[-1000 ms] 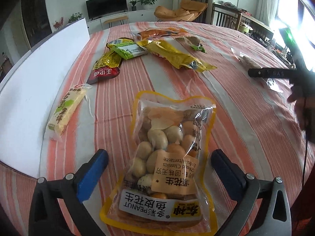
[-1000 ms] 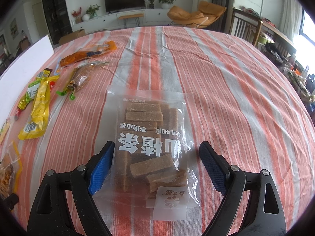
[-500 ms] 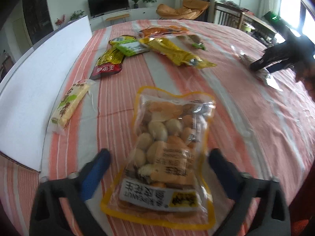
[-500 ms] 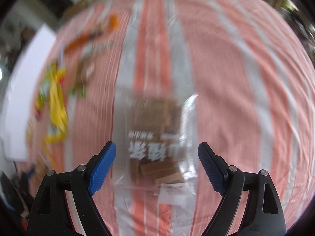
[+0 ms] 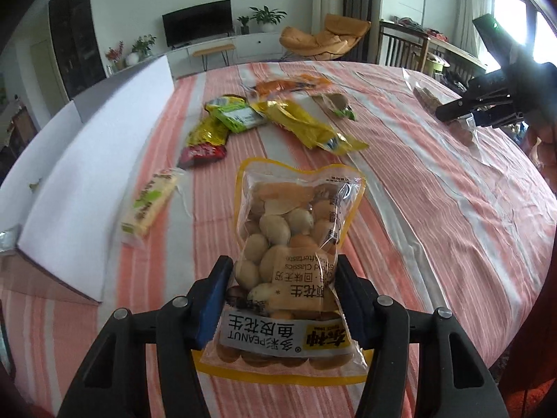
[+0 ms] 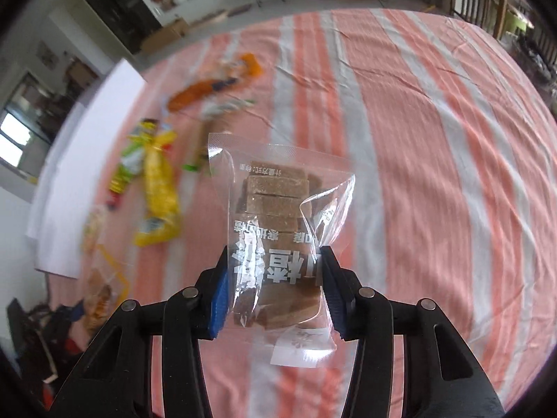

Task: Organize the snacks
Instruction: 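Carry both bags into the white box and open both grippers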

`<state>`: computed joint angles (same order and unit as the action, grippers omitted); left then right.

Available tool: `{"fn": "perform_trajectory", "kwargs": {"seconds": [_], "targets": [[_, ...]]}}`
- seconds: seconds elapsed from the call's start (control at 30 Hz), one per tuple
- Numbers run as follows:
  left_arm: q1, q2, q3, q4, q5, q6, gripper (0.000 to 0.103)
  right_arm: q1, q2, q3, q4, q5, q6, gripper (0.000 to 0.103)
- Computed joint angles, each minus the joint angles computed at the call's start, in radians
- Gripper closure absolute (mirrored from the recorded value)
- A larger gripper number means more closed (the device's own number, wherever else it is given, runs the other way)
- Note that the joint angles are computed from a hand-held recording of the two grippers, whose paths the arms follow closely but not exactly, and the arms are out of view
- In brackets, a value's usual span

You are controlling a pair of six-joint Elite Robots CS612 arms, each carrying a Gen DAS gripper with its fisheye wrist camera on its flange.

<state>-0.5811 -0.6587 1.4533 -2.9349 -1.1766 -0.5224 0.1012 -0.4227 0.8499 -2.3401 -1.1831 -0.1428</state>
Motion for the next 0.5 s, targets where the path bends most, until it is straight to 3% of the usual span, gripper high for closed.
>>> {"fn": "perform_trajectory", "kwargs": {"seconds": [0.23,0.33,0.43,0.5], "targets": [[0.005,-0.009,0.01,0.023,0.023,-0.025,0.045,0.034,0.015,-0.055,0.032,0.047,-0.043,0.054],[0.011,-0.018,0.024,-0.009,0.003,-0.036,0.045,0.048,0.016,-0.061,0.042,0.071,-0.049,0.054],[0.046,-0.047,0.068,-0.136,-0.151,-0.11,0.045,0.052,0.019,-0.074,0.066,0.156,-0.014,0.054],[0.079,-0.073,0.108,-0.252,-0.228,-0.187,0.045,0.056,0.031,-0.102,0.09,0.26,0.03,0.054]]}}
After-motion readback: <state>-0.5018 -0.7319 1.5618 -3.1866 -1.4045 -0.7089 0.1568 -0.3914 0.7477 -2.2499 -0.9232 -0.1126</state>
